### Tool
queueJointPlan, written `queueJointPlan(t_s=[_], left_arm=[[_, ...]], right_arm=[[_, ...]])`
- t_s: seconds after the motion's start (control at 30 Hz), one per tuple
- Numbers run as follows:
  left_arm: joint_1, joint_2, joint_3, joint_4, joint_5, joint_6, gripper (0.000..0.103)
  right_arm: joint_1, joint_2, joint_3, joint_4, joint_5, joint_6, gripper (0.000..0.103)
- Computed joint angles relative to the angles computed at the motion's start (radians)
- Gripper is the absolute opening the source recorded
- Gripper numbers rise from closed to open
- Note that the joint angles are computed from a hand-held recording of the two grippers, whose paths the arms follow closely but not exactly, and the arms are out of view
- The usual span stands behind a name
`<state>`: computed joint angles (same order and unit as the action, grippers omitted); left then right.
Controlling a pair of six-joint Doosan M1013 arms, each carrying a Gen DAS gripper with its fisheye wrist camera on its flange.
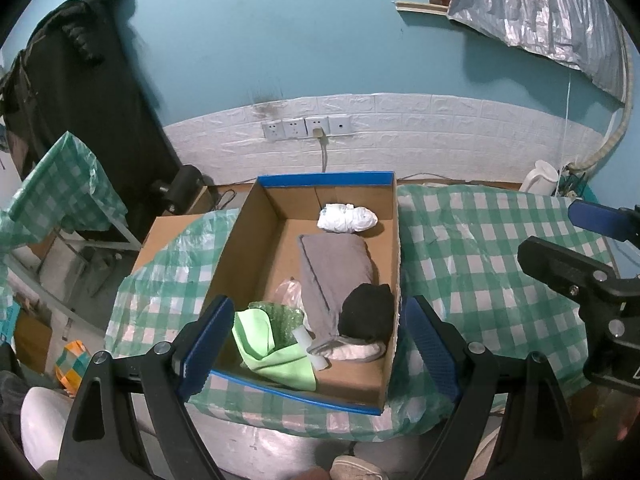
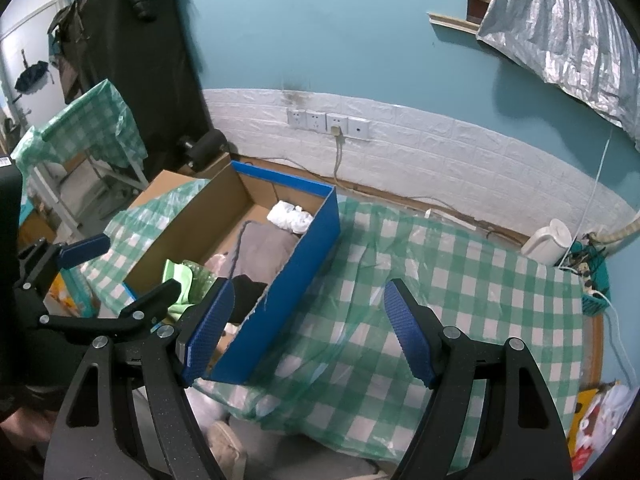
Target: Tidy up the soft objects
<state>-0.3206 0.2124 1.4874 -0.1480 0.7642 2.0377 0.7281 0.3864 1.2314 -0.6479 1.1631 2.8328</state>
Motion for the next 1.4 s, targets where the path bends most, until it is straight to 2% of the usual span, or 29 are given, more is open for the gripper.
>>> queueJointPlan(t_s=[1.4], left_arm=[[0.000, 0.000, -0.002, 0.017, 0.019, -0.005, 0.089]], right_arm=[[0.003, -0.003, 0.001, -0.002, 0.003, 0.006, 0.077]])
